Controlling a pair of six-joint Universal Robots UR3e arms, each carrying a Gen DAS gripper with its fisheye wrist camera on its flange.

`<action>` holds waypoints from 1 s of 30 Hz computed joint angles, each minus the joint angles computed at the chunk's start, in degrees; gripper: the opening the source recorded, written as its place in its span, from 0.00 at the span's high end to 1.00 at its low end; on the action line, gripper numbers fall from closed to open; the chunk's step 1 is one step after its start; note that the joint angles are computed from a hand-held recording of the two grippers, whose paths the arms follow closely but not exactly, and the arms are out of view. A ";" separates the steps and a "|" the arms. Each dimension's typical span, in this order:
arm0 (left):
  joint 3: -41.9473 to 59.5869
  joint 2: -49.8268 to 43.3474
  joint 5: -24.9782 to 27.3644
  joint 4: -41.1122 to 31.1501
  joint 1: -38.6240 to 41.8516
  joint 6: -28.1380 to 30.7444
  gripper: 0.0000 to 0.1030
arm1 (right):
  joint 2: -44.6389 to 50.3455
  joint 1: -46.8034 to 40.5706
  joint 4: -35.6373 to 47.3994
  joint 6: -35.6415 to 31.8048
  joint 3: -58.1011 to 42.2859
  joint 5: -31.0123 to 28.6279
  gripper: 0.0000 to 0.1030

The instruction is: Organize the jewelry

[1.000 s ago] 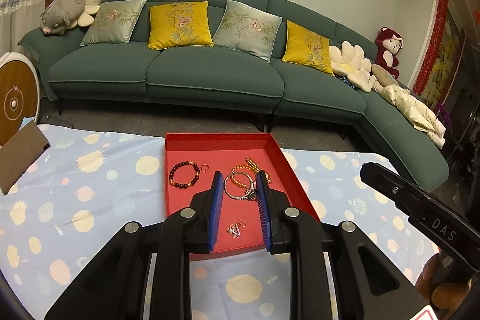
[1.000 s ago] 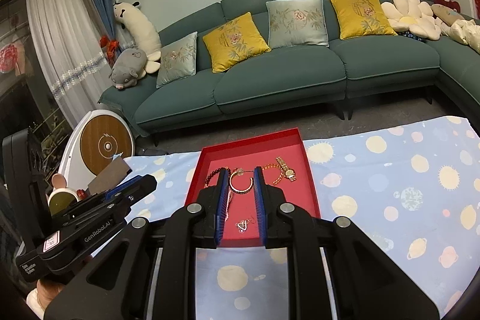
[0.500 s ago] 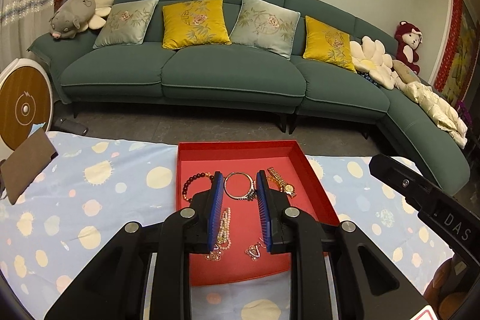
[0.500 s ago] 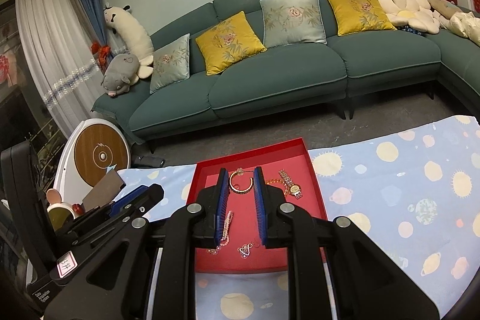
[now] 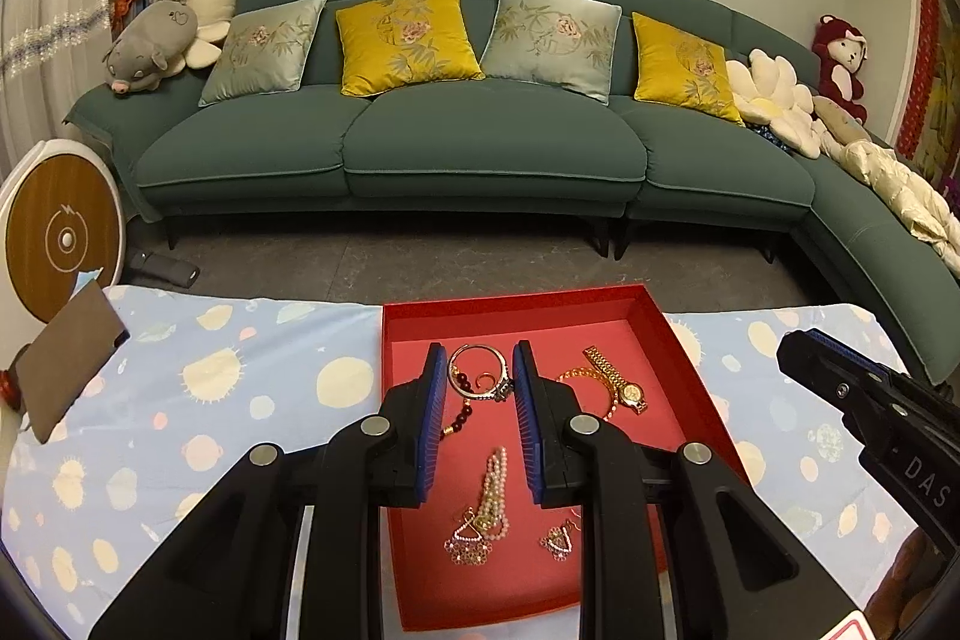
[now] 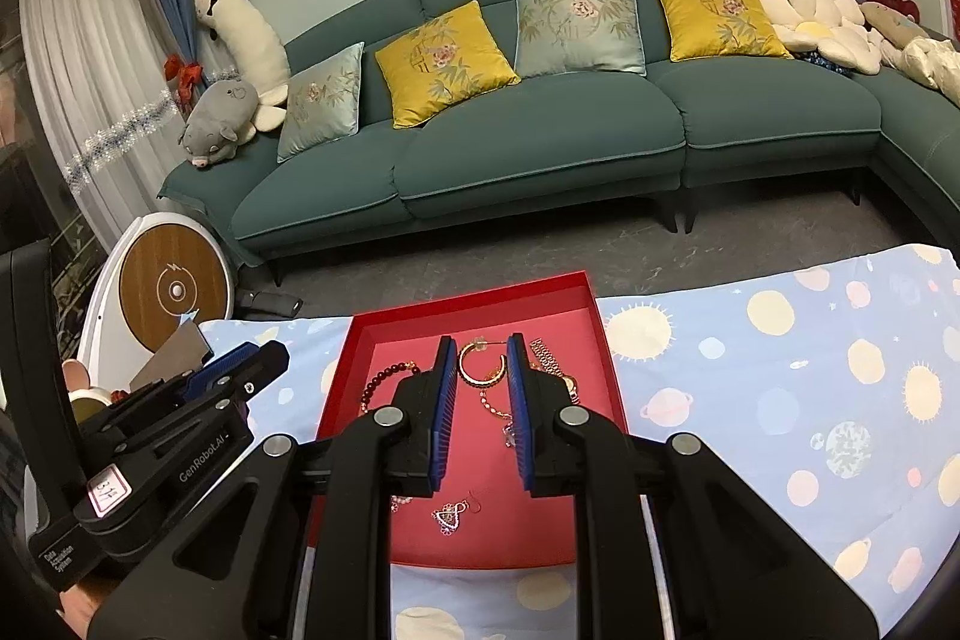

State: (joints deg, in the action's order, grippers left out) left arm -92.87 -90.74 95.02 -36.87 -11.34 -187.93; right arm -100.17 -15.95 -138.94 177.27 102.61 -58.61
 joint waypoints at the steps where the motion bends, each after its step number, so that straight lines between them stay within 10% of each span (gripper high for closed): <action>1: 0.62 -0.78 0.49 0.04 -0.11 0.18 0.81 | 0.69 0.27 -0.31 0.01 -0.25 -0.44 0.84; 30: 10.82 -17.40 3.15 3.73 -1.31 -1.48 0.81 | 18.07 5.21 -5.21 0.98 -7.76 -7.07 0.84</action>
State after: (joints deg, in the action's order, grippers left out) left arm -82.06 -108.13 98.17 -33.14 -12.64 -189.40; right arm -82.10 -10.75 -144.15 178.25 94.85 -65.68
